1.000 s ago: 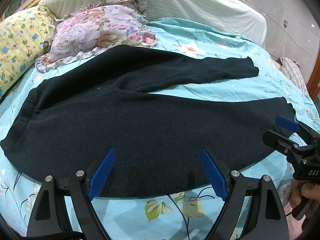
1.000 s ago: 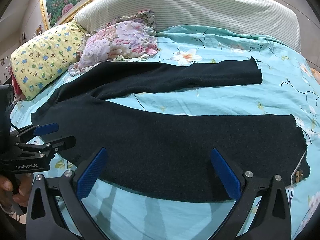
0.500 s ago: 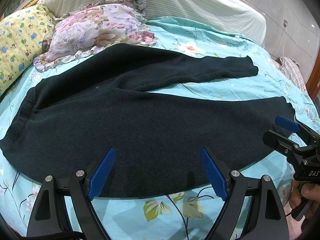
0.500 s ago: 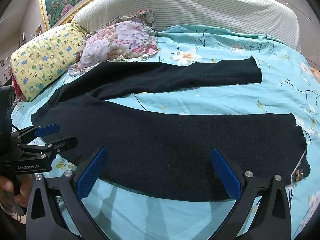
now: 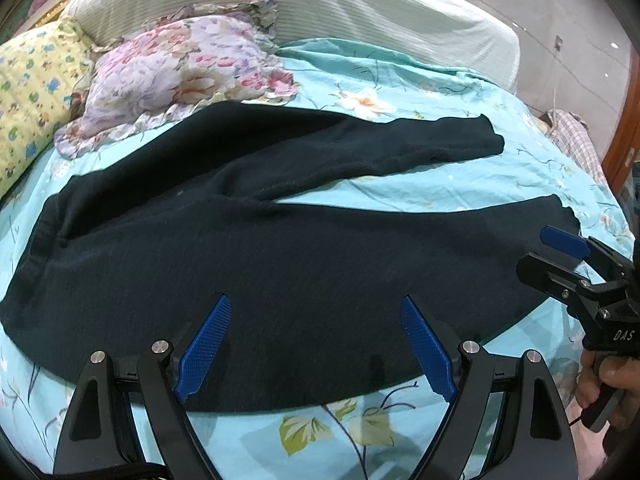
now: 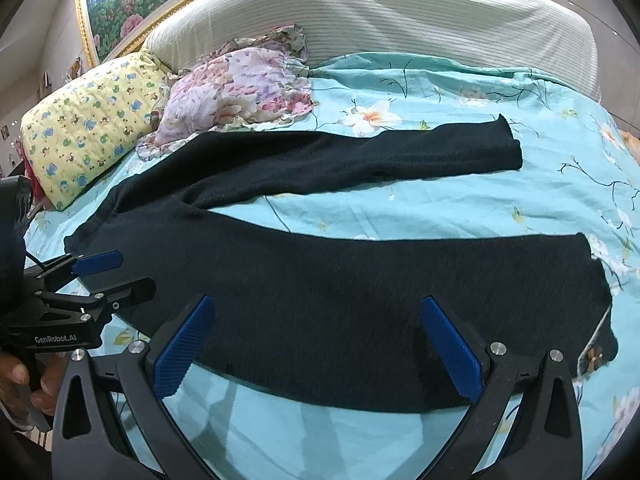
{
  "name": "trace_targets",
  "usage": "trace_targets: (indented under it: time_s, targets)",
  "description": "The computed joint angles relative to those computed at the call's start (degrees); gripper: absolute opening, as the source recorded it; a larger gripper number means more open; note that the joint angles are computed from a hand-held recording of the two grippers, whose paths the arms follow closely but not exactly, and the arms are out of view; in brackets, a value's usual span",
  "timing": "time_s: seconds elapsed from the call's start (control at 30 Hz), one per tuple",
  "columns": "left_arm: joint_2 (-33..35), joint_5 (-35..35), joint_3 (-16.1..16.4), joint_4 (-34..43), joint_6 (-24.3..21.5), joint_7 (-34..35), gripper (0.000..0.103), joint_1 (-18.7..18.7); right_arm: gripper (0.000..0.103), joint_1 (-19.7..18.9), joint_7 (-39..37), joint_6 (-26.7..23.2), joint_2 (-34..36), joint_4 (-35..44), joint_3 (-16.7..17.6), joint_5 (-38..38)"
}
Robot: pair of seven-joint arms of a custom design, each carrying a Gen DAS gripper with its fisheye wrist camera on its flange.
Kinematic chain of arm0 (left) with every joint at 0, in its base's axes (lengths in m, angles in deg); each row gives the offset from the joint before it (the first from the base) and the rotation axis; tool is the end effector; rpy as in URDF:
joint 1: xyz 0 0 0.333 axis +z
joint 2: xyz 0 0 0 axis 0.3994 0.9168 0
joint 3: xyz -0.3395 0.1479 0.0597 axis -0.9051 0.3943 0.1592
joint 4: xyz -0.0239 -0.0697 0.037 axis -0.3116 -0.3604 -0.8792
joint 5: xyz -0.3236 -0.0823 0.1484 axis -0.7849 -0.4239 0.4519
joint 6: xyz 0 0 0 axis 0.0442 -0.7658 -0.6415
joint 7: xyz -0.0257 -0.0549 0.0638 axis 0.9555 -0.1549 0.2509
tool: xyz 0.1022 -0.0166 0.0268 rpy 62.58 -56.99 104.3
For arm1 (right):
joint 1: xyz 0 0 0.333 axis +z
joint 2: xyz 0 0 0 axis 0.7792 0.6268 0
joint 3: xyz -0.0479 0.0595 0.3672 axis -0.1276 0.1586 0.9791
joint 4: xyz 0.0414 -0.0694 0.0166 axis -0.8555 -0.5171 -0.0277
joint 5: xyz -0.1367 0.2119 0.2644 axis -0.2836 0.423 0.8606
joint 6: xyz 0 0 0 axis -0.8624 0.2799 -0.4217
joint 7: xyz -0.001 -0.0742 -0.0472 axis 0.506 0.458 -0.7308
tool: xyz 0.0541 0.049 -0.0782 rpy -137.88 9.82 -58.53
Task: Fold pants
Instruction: 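Lower both grippers onto the black pants edge and close them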
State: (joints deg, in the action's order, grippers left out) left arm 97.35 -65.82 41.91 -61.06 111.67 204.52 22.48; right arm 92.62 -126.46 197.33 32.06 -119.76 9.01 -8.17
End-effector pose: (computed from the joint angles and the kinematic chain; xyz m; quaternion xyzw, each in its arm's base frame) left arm 0.6123 -0.1885 0.4748 -0.4394 0.8235 -0.3287 0.1439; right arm 0.4947 0.4586 0.4732 -0.5228 0.7484 -0.2467 0.3251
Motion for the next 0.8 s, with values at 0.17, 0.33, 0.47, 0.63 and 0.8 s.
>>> trace_targets:
  time_s: [0.17,0.33,0.47,0.63,0.8]
  targets:
    - [1.4,1.5,0.4,3.1,-1.8,-0.7,0.087,-0.6,0.103,-1.1,-0.4,1.1,-0.8,-0.8,-0.3,0.2]
    - [3.8,5.5,1.7,7.5,-3.4,-3.6,0.087,-2.2,0.103,-2.4,0.1,1.3,-2.2,-2.1,-0.7,0.0]
    - [5.8,8.4,1.9,11.5,-5.1,-5.3,0.087,-3.0,0.103,-4.1,0.7,1.6,-3.5,-3.2,-0.8,-0.7]
    - [9.6,13.0,2.8,18.8,-8.3,-7.7,0.087,-5.0,0.103,-6.8,-0.2,2.5,-4.7,-4.1,-0.8,-1.0]
    - [14.1,17.3,3.5,27.2,-11.6,-10.1,0.087,-7.0,0.103,-9.5,-3.0,3.7,-5.1,-4.1,-1.1,0.2]
